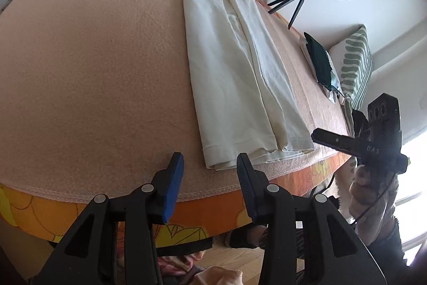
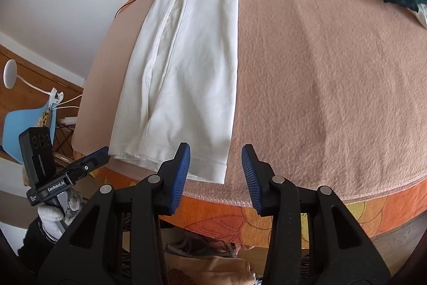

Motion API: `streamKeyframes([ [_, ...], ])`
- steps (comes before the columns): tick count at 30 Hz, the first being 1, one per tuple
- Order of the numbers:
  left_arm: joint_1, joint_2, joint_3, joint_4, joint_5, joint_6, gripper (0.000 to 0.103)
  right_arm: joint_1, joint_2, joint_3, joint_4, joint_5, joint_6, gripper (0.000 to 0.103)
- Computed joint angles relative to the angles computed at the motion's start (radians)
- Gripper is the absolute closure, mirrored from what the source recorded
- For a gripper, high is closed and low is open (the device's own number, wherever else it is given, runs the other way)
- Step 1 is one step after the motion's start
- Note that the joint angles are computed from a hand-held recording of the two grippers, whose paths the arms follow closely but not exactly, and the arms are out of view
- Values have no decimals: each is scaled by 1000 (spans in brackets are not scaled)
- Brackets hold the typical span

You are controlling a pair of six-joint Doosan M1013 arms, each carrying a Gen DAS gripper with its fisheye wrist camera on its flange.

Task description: Fold small clothes

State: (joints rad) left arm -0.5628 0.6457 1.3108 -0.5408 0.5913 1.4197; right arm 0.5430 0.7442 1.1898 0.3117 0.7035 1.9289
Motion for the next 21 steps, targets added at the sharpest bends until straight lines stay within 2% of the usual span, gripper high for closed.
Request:
streamKeyframes([
  [5,-2,13,-20,-61,19,57,69,-1,-1,23,87,-12,-65,61],
  [6,-5,18,-27,-50,24,51,79,2,0,21,73,-14,-62,62],
  [7,-7,21,-31,-32,26,37,94,3,1,18,67,-15,-62,68],
  [8,-8,23,-32,-25,20,32,96,3,4,14,70,-12,-64,81],
  [11,-9,21,-30,-21,0,44,99,9,14,-2,42,-3,-52,95],
  [13,-12,8,-14,4,-29,42,99,13,4,7,18,-9,-44,97],
  [15,-12,-5,3,8,-53,54,99,6,-13,34,58,-37,-74,97],
  [18,-15,-1,4,33,-47,49,99,0,-12,41,92,-42,-91,98],
  [21,-18,8,-1,67,-29,31,100,6,-2,31,57,-24,-79,98],
])
